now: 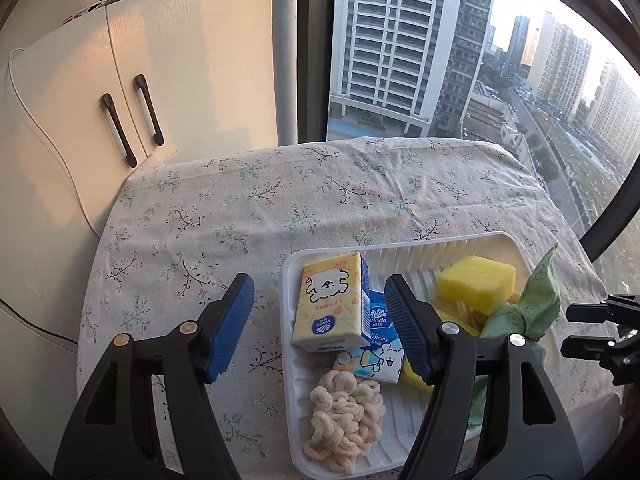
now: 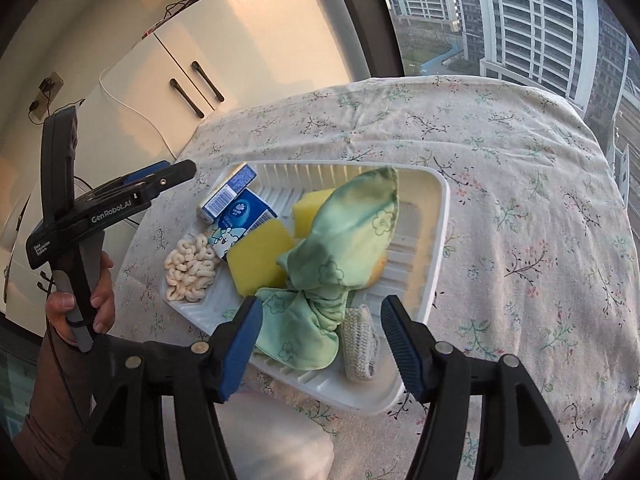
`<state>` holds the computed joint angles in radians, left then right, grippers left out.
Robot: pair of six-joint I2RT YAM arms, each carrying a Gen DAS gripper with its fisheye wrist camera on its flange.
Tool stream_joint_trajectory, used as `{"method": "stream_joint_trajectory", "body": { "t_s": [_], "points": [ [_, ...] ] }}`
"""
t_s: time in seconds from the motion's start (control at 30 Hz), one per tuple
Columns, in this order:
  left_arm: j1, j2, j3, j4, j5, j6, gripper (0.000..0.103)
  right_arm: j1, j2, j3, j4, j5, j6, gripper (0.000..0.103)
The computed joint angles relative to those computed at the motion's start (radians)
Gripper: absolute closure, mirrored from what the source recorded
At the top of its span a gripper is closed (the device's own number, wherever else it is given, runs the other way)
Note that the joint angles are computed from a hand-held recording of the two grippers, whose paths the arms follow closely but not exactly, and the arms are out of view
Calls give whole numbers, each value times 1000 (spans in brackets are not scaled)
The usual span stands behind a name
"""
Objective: Organize soft objects
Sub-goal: 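Carry the tissue pack into the tray with the left tool while the right tool carries the green cloth there, then grasp the yellow egg-shaped sponge with the left tool while the right tool grasps another grey knitted sock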
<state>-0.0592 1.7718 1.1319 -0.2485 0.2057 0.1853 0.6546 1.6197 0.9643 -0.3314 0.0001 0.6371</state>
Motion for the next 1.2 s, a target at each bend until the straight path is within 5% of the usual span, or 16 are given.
{"method": "stream_joint_trajectory", "body": {
  "t_s": [0.23, 0.7, 1.0, 1.2],
  "points": [
    [75, -109, -133, 56, -37, -10, 37, -42, -133, -147, -11, 42, 77, 38],
    [322, -234, -399, 127, 57, 85, 37, 43, -369, -430, -57, 146, 224, 38],
    [512, -431, -644, 114, 143, 312, 37, 396, -450, -499, -179, 287, 509, 38],
    [648, -571, -767, -64, 242, 569, 37, 725, -291, -405, -226, 366, 745, 38]
  ]
}}
